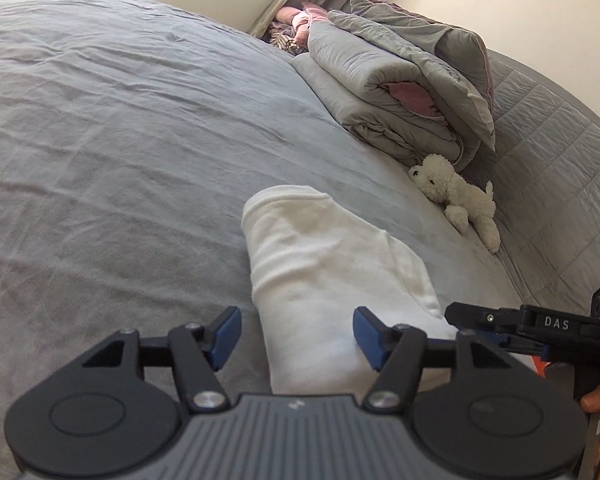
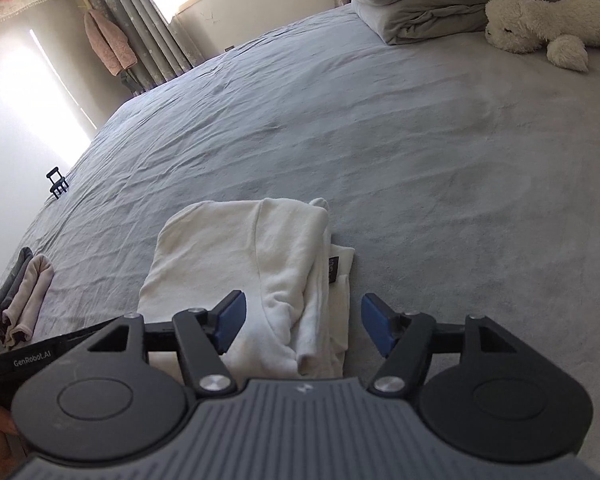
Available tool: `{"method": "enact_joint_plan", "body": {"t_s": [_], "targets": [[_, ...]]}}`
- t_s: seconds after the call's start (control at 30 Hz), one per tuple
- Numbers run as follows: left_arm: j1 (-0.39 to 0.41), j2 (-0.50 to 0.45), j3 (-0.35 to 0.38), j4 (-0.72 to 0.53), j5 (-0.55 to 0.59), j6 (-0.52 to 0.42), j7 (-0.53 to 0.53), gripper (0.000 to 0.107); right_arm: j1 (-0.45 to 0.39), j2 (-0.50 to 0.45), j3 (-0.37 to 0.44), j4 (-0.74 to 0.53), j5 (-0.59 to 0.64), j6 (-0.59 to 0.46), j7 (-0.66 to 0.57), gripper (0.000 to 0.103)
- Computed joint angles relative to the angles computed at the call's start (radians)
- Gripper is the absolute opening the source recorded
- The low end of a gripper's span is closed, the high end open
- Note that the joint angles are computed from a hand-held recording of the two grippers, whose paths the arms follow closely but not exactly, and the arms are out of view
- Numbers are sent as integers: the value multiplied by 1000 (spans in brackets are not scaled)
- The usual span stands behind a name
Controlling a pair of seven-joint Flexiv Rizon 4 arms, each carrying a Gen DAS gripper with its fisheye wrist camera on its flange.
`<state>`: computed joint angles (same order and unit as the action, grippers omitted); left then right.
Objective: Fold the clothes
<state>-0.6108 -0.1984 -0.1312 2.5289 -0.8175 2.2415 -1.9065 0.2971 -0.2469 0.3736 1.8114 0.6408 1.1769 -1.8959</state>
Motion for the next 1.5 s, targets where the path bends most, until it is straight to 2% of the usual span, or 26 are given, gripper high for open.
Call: {"method": "enact_joint_plan", "body": {"t_s": [0.17,0.27,0.4,0.47,0.57,0.63,0.67,0.7,0.77,0.87,1.03,1.17,1.3,1.5], "targets": [[170,29,-3,8,330,-115,-258,75,-40,-19,-5,-62,100,-117,46,77],[250,30,-9,-6,483,-162,-385,76,-48,-36,-16,-90,133,-175,87,77],[334,6,-25,-23,640,-141,-534,77,-43,-52,-26,-103,135,-207,121,77],[336,-19,-18,-31,664,-107,-570,76,-44,-59,-24,-104,145,-201,119,77],[287,-71,10,-41,617,-23,-576,75,-50,-64,-12,-103,175,-181,78,79],[239,-94,25,-47,555,11,-552,69,-47,-66,-3,-97,185,-154,38,79],[194,-101,38,-52,488,15,-518,65,-39,-64,-2,-88,178,-133,22,75],[144,-104,54,-56,409,13,-467,61,-27,-62,-1,-76,164,-107,8,73],[55,-102,75,-64,255,4,-346,52,-10,-59,3,-59,143,-62,-4,62],[-43,-96,78,-79,40,1,-158,45,5,-57,10,-49,125,-19,14,50],[-72,-56,38,-92,-132,-3,13,39,25,-66,26,-63,101,29,71,44],[-112,-11,-6,-101,-352,39,213,38,20,-74,56,-90,110,44,87,43],[-86,67,-41,-54,-391,53,245,38,24,-65,84,-122,139,44,79,43],[-58,164,-74,-51,-514,67,392,38,68,-77,88,-193,142,45,93,43]]}}
